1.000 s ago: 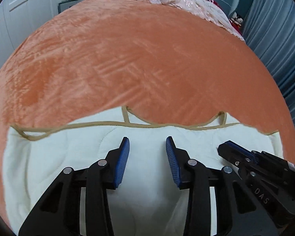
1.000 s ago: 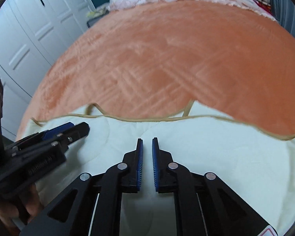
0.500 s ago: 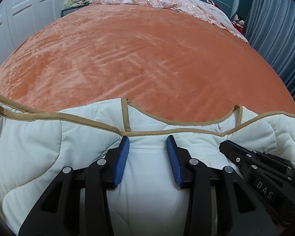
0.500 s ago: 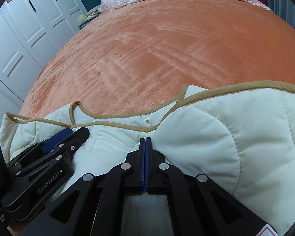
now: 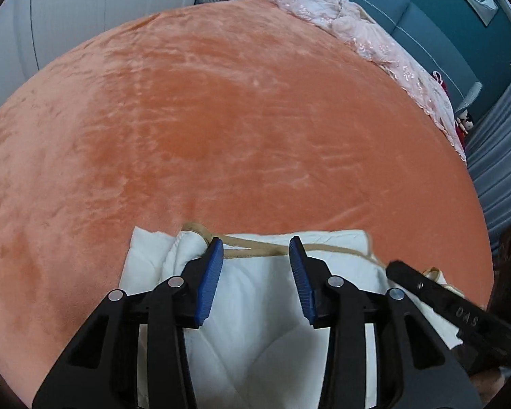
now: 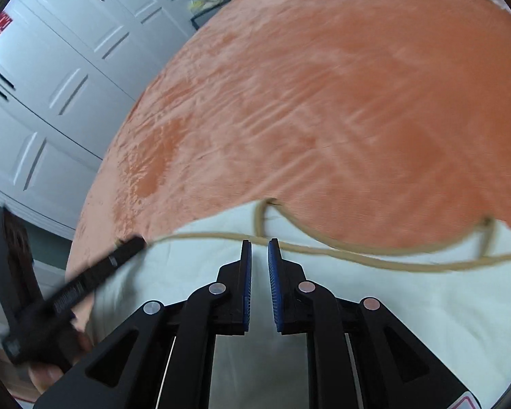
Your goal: Fold large clothes
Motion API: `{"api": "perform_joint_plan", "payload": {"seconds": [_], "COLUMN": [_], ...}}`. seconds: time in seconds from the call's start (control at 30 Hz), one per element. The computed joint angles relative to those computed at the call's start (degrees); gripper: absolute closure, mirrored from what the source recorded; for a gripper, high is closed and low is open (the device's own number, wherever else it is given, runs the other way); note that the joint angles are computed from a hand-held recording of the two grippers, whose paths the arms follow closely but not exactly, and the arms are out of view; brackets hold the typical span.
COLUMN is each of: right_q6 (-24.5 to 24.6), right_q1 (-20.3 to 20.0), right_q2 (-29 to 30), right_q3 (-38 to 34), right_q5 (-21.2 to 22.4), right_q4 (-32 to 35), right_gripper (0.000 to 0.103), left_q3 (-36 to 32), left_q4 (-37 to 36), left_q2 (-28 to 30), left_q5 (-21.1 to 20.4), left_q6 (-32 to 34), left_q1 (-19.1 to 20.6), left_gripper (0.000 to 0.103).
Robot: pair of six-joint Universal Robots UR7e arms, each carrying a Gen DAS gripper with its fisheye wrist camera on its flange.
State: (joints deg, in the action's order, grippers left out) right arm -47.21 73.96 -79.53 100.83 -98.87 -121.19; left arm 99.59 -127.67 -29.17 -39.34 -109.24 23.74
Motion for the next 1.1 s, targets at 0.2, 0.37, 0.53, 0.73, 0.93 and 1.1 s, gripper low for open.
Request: {"api": "perform_joint_plan", "payload": {"seconds": [0.2, 0.37, 0.53, 0.73, 0.93, 1.1], "right_q6": [-3.13, -1.83, -4.0, -0.33, -4.9, -5.29], "right_q1": [1.52, 0.29, -5.47, -9.25, -10.42, -11.6], "right_q2": [2.69, 0.57, -4.19, 0.57, 0.81, 0.7], "right_q3": [6.35, 6.66, 1.1, -11.11, -7.94, -6.44], "right_q5": [-6.05, -4.53, -0.47, -4.85, -4.05, -1.02], "right_q4": [-14.72, -21.26, -22.43, -8.17, -14.11, -17.4], "right_gripper": [0.103, 0.103, 0.093, 0.098, 0.103, 0.103], "left_q3": [-5.13, -5.93, -9.6, -22.97, -31.91, -34.2], "left_q4": [12.22, 13.42, 12.81, -6.16, -0.13, 3.49], "left_q2": [4.09, 4.22, 4.46, 14.63, 21.95, 23.9], "left_q5": [1.9, 1.47, 3.68, 0.44, -2.22, 0.2], "left_q6": [-1.64, -0.64, 4.11, 29.56, 29.21, 28.95], "left_q1": [-0.25, 0.34, -1.38, 1.77, 4.21, 4.04], "left_gripper": [0.066, 0.066, 0.065, 0.065, 0.065, 0.065]}}
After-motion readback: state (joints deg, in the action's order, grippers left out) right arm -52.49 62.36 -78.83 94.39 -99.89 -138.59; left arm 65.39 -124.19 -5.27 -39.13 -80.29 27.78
